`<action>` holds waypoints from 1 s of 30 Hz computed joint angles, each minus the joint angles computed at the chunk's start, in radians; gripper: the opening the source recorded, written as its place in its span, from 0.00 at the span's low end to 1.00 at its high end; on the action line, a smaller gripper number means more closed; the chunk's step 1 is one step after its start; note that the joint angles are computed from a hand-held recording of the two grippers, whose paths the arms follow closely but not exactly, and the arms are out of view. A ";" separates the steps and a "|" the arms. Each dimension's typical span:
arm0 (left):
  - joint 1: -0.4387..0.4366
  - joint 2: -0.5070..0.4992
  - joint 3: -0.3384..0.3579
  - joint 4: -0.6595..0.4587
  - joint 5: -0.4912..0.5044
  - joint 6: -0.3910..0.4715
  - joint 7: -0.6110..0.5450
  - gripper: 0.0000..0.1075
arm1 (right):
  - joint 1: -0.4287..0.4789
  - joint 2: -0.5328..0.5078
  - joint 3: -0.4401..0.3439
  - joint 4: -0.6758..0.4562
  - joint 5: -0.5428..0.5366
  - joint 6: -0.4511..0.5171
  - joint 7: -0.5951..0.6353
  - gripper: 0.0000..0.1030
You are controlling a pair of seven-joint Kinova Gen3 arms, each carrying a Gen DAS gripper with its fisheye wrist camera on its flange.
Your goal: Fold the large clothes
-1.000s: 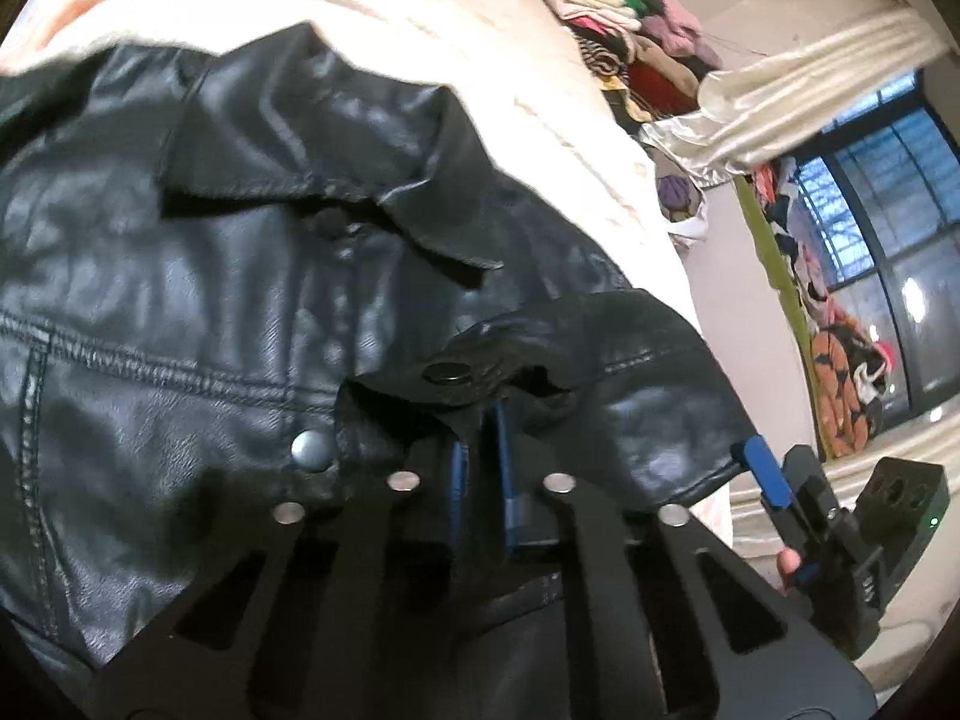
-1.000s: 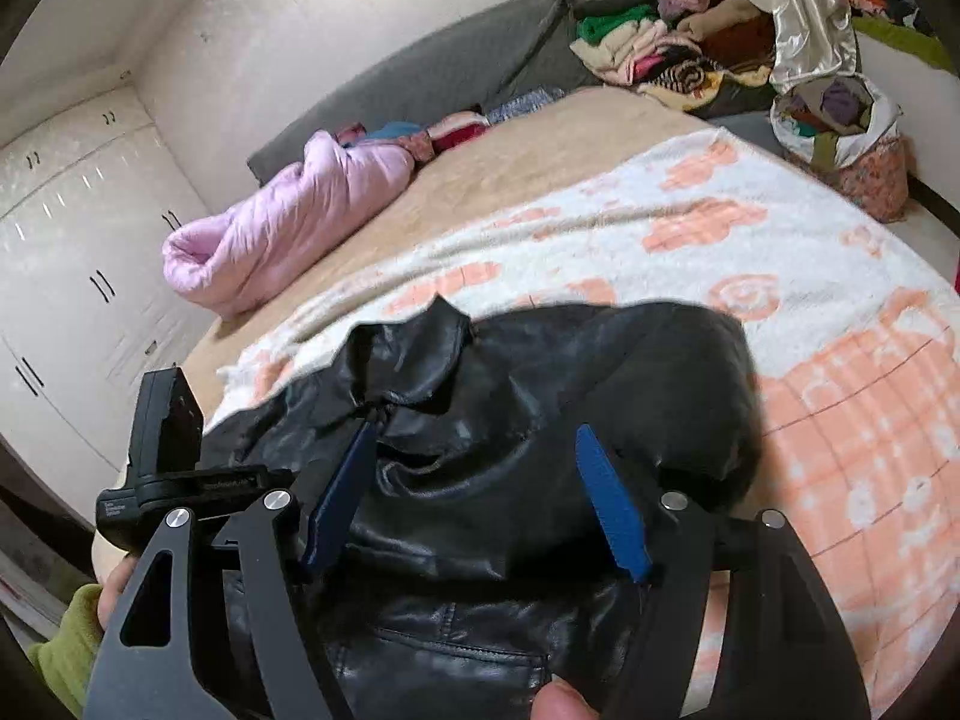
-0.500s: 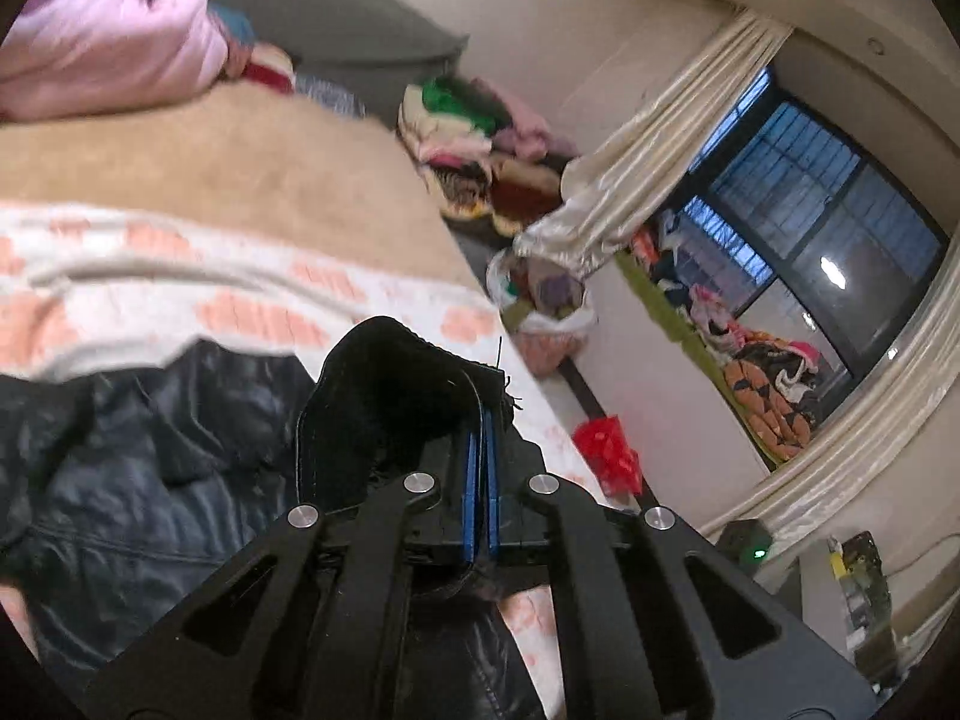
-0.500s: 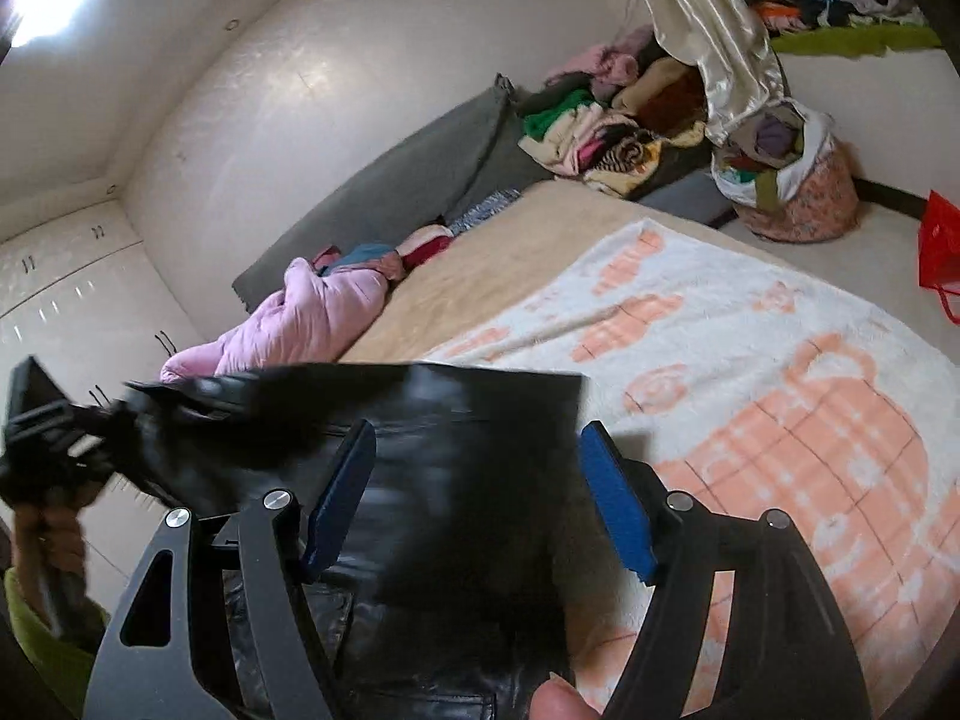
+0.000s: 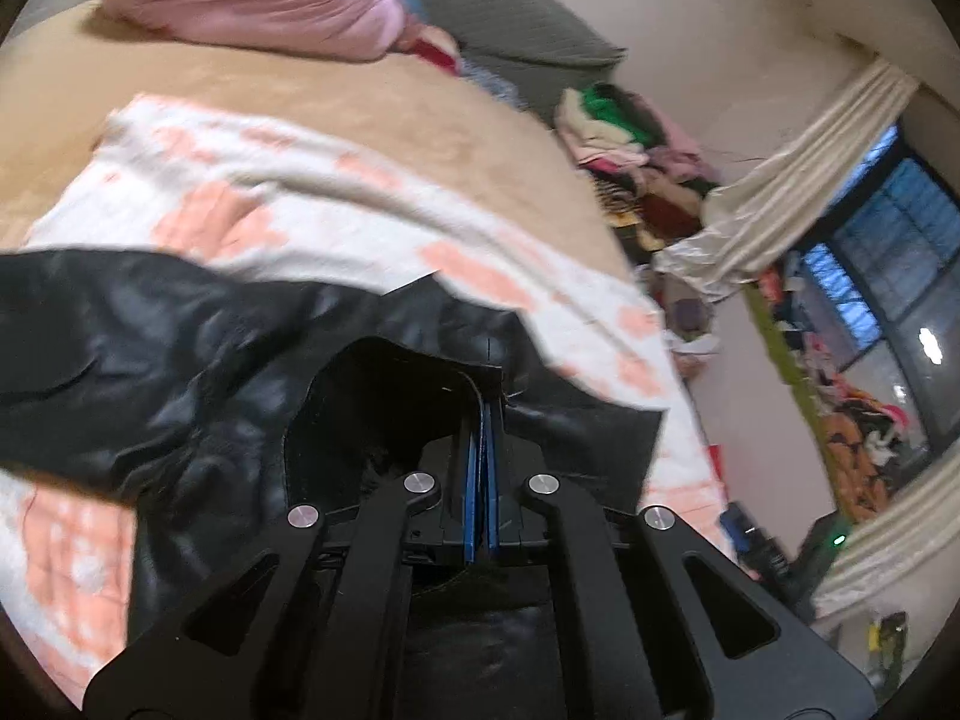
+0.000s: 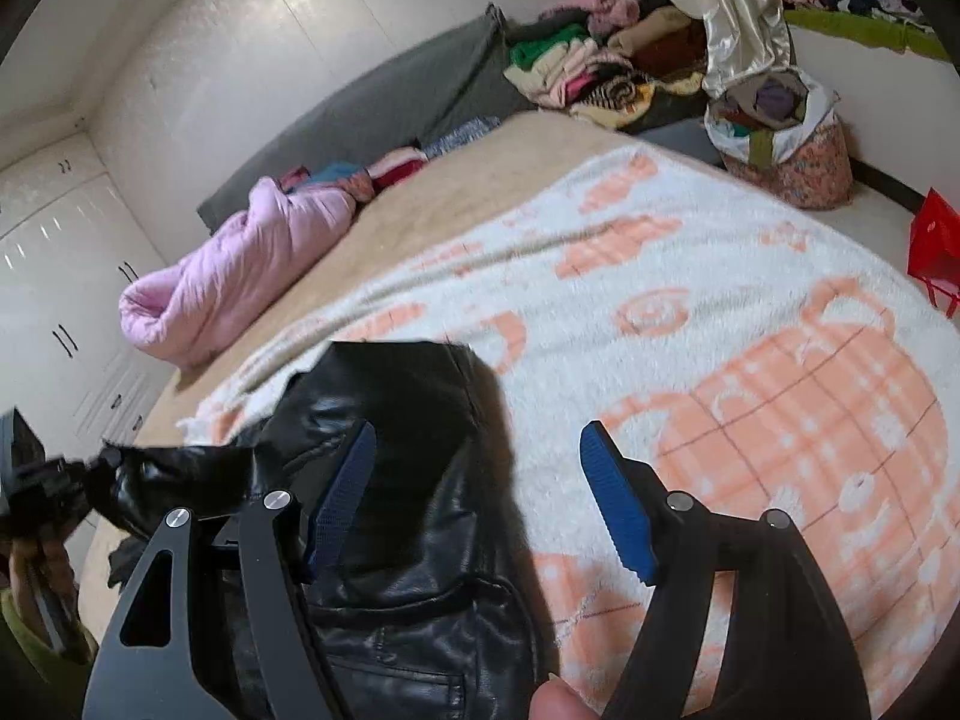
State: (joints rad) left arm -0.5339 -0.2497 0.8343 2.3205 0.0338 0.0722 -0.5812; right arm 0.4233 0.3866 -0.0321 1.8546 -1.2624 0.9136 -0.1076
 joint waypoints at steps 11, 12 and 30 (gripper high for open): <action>-0.104 -0.031 0.105 0.052 -0.003 0.031 0.014 0.00 | -0.161 0.217 0.006 -0.308 0.213 0.072 -0.394 0.68; -0.108 -0.037 0.109 0.046 -0.009 0.040 0.012 0.00 | -0.153 0.231 -0.031 -0.327 0.254 0.050 -0.426 0.68; -0.347 -0.018 0.263 0.021 -0.057 0.015 0.001 0.00 | -0.094 0.268 -0.184 -0.322 0.345 -0.125 -0.431 0.17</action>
